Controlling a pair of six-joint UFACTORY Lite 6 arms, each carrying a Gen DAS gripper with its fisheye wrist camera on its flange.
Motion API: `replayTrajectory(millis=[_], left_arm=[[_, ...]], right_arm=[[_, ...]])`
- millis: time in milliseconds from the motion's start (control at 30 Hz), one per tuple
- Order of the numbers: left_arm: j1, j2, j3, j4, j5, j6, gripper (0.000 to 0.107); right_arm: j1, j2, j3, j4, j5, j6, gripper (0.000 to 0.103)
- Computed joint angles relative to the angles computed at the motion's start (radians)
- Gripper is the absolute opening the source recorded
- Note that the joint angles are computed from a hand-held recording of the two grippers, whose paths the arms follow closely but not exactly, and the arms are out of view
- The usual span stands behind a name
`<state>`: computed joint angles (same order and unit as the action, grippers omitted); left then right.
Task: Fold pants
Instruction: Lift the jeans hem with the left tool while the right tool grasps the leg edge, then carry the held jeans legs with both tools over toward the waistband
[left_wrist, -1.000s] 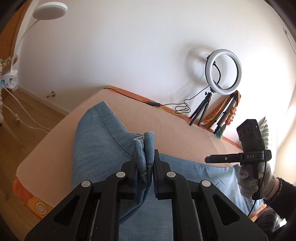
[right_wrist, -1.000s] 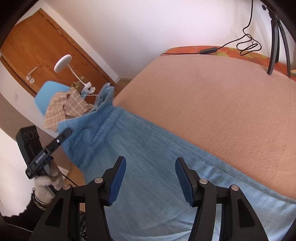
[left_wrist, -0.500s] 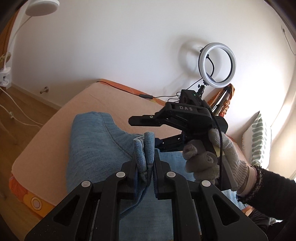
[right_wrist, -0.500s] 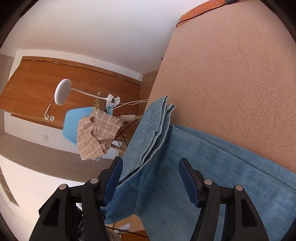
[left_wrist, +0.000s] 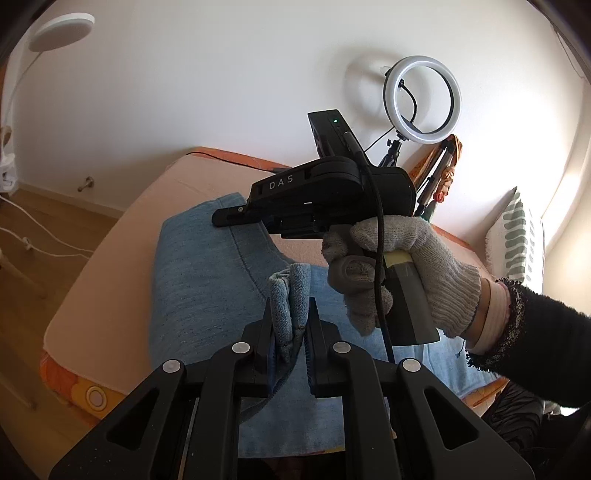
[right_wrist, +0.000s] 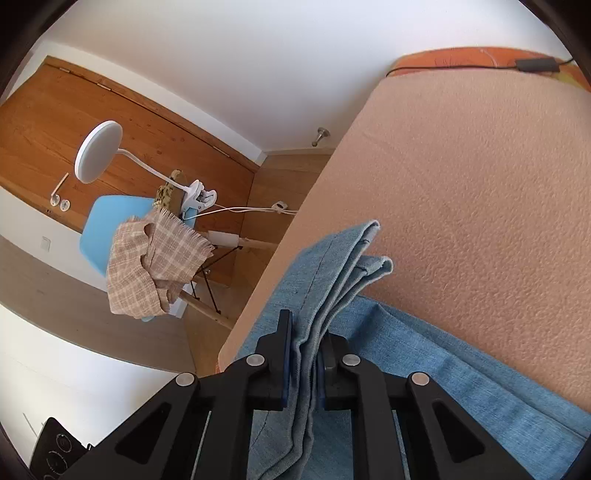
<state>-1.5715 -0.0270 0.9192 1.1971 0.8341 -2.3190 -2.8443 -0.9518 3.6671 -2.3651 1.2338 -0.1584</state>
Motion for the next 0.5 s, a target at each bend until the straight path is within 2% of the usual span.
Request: replayTrajectory(millis=[200,500], left_arm=[[-0.038,0.072,0.117,0.018,0.013,0.029,0.011],[-0.041,0.321,0.426,0.034,-0.070,0.112,0.011]], right_arm=[[-0.055,0.241,0.212,-0.053,-0.029,-0.102,0.007],[-0.261,0.531,0.519,-0.093,0.008,-0.243,0.006]])
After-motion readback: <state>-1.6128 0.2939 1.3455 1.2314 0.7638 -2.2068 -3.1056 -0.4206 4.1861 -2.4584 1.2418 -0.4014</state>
